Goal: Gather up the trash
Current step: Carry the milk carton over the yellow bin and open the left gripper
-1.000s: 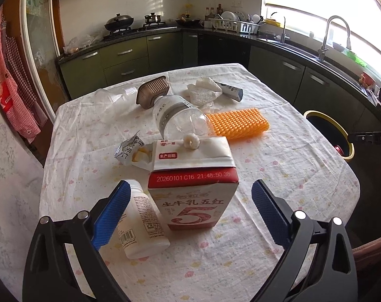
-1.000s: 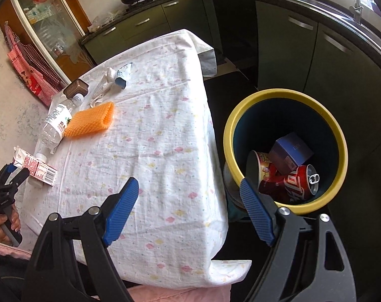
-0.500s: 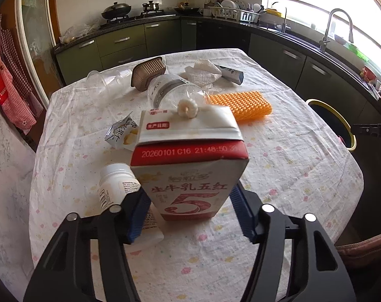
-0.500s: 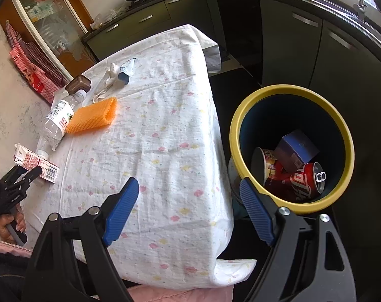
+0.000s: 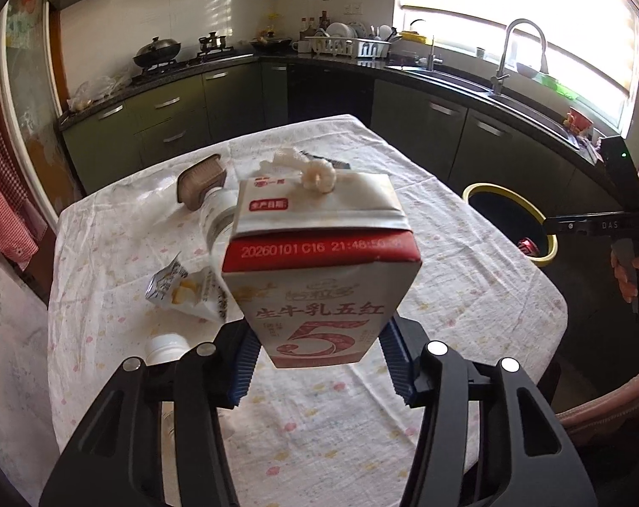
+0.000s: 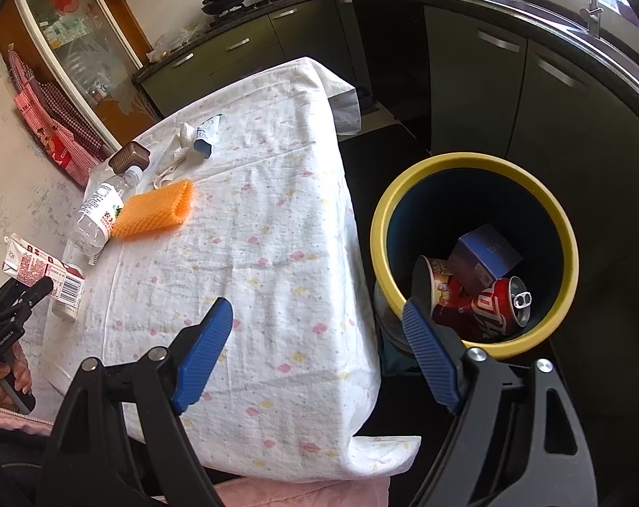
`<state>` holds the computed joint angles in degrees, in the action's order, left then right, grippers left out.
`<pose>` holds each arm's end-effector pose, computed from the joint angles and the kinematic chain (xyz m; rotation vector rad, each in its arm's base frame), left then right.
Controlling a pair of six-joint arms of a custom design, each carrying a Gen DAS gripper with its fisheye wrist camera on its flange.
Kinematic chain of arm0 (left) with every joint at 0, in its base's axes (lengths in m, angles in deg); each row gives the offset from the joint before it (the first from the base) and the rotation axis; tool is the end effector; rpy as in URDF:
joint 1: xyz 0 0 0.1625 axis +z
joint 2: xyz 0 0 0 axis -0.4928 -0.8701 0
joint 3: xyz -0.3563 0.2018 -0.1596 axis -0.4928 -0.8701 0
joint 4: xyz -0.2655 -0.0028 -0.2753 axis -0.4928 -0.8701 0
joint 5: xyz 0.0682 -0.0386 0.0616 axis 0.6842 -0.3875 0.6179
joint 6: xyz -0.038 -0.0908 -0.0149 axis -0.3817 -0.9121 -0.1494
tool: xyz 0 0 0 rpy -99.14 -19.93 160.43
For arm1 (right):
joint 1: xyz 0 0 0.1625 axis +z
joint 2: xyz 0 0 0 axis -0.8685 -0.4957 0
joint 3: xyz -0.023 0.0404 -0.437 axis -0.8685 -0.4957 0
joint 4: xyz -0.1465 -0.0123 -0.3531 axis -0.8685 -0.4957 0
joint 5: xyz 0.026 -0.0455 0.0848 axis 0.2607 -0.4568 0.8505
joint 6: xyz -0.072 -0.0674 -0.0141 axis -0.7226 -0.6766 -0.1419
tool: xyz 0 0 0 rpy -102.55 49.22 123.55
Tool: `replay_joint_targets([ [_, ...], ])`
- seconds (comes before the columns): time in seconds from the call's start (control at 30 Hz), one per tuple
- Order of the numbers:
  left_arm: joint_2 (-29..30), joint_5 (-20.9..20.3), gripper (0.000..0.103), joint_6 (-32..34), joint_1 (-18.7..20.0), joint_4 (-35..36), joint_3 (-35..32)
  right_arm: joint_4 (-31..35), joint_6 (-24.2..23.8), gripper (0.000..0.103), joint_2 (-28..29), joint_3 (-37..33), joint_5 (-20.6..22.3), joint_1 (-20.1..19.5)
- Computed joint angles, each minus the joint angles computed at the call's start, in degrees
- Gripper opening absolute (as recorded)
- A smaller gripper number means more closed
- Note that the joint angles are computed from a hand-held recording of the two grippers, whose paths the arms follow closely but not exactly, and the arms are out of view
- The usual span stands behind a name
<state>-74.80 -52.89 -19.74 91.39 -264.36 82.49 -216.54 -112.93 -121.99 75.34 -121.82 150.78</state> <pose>-0.0867 -0.6018 0.2222 0.4313 2.2338 -0.9226 0.1122 -0.7751 0.1913 0.6839 -2.6300 0.4717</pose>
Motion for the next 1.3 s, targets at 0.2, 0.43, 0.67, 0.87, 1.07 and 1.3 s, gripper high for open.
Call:
replay_joint_targets([
  [0.2,4.1,-7.7,0.052,3.6,-0.6,5.7,-8.4,-3.3,1.7,0.078,-2.5,2.5,-0.3,-1.6],
  [0.43,13.6,-18.2,0.052,6.5,-0.8,19.9,-25.4,-5.4,3.4,0.078,-4.9,4.1,0.2,-3.9],
  [0.67,28.1,-22.6,0.052,10.1,-1.6,34.7,-47.8,-6.4,4.9,0.078,-6.8,5.2,1.1,-6.1],
  [0.87,42.1,-21.9,0.052,11.4,-1.1,47.7,-71.1,-5.7,6.0,0.078,-7.2,5.0,1.7,-7.6],
  [1.07,56.0,-19.9,0.054,11.2,-0.5,60.2,-95.8,-4.4,6.6,0.078,-6.6,3.7,2.3,-8.0],
  [1.3,46.6,-17.7,0.066,10.7,-1.2,48.7,-76.6,-3.4,6.1,0.078,-5.9,3.1,2.8,-7.6],
])
